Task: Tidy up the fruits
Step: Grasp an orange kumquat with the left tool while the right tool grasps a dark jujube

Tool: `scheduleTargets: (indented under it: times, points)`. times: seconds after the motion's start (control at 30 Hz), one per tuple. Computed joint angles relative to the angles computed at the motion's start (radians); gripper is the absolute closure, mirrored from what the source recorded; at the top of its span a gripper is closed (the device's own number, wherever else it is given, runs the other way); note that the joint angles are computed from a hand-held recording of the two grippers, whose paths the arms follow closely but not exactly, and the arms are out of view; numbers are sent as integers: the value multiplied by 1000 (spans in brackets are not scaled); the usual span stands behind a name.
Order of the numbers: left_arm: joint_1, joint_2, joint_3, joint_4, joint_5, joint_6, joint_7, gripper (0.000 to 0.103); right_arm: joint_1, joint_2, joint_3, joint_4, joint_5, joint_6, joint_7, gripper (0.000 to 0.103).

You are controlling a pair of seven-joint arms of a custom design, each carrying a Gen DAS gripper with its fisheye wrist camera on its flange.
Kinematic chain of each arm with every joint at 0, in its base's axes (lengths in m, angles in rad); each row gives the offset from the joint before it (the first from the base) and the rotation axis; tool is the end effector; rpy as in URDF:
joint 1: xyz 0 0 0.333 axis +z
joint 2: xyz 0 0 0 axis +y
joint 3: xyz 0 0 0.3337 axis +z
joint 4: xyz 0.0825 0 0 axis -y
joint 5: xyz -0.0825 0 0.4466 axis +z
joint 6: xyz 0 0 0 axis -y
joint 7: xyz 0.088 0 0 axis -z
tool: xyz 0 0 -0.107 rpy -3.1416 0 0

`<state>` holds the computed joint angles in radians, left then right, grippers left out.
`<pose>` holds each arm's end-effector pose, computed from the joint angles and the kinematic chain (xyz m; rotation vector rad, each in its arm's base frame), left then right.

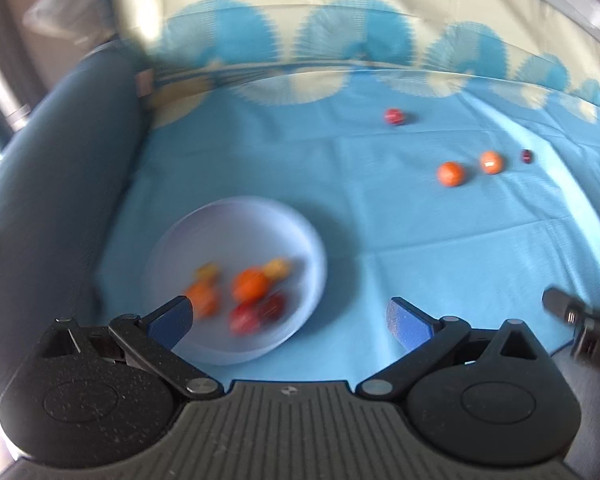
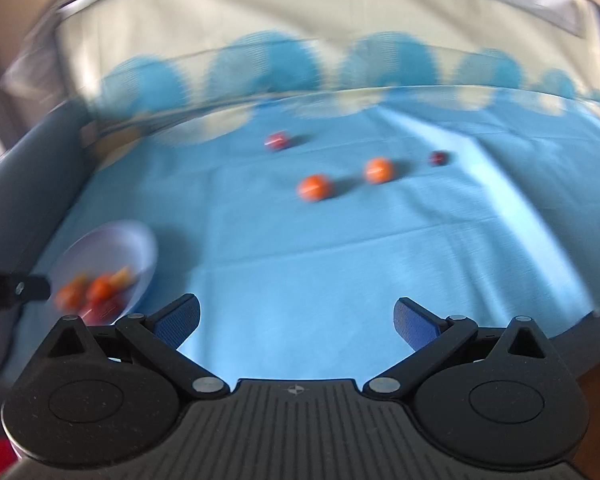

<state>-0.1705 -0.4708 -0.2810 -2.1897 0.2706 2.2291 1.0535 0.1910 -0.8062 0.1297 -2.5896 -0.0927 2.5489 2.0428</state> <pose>0.4534 -0.2352 0.6248 -1.7904 1.8822 -0.4621 0.3858 0.1378 0.5907 -1.6456 1.8138 -0.5868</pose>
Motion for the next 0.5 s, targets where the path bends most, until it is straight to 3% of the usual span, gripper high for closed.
scheduleTargets:
  times: [0.1,0.23,0.4,0.5]
  points:
    - [-7,166,-17,109,14,67,11,0,-112,82,8,25,-63,79,45,1]
    - [-43,416,-15,298,31,122,22,0,-276,273,44,97,-189,250,135,1]
    - [-122,700,30,546,83,142,14,0,-515,588,152,289,-517,397,372,1]
    - [-173,826,73,669,124,136,-5,0,-523,761,137,416,-606,402,391,2]
